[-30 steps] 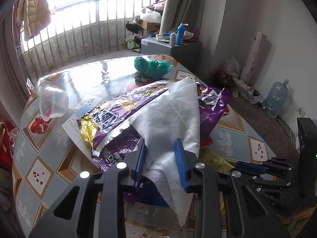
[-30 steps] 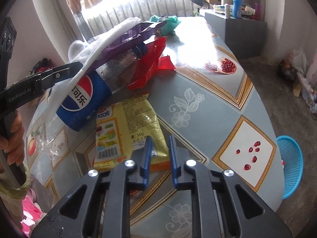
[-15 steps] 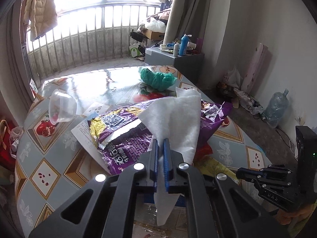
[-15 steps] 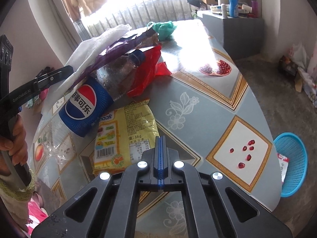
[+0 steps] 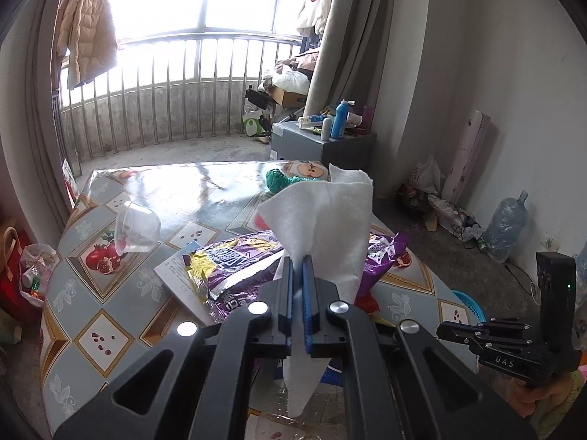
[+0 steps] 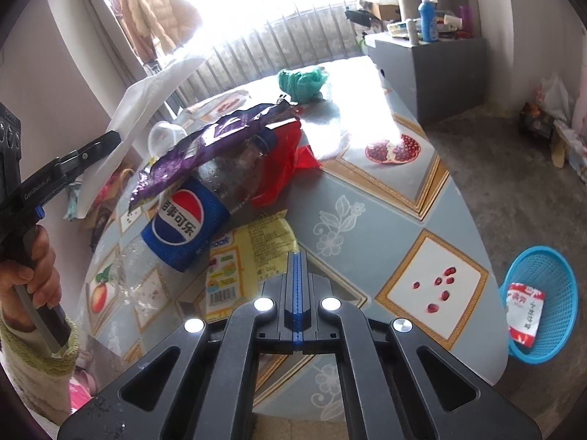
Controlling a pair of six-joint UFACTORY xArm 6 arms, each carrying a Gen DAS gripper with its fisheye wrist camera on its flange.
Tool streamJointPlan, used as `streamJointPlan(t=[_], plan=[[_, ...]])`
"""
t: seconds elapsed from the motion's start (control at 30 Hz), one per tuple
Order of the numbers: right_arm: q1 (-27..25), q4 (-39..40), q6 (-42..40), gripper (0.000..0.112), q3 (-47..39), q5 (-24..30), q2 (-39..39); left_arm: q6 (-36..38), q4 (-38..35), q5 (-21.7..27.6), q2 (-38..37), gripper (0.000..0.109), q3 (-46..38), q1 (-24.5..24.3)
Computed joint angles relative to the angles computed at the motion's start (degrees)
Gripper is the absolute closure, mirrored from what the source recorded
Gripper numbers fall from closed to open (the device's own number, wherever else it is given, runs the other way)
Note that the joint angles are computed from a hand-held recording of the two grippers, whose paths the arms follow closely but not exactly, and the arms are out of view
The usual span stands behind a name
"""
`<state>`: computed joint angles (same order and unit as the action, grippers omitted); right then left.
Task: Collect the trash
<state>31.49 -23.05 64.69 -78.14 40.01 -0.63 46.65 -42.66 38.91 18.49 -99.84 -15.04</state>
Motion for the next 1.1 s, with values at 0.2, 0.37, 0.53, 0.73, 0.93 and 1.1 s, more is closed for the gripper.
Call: streamJointPlan(t=[0.2, 0.37, 0.53, 0.73, 0.93, 1.1], plan=[[-0.4, 7.5, -2.6, 0.083, 1.8, -2.3, -0.2, 0.3, -0.6, -0.1, -0.9, 0.104, 1.2, 0.3], [0.3, 6.7, -2.3, 0.058, -1.4, 0.0, 2.7, -0.2, -0.8, 0.6, -0.6, 0.104, 1.6, 0.9], [1.7, 4.6, -6.8, 0.048, -11.1, 6.4, 10.4, -1.5, -0.7, 1.4, -0.2, 0.104, 1.3, 1.3], [5.4, -2.7, -11.1, 0.058, -22.2, 19.7, 18.0, -1.5, -1.1, 1.4, -0.3, 0.104, 1.6, 2.3], [5.2, -4.0, -7.8, 0.099, -19.4, 21.1, 15.5, -1.2, -1.9, 0.7, -1.8, 0.104, 3.5, 2.4], [5.5, -4.6, -7.0, 0.110, -17.9, 20.7, 14.6, -0.1, -3.0, 0.5, -3.9, 0.104, 5.5, 2.4]])
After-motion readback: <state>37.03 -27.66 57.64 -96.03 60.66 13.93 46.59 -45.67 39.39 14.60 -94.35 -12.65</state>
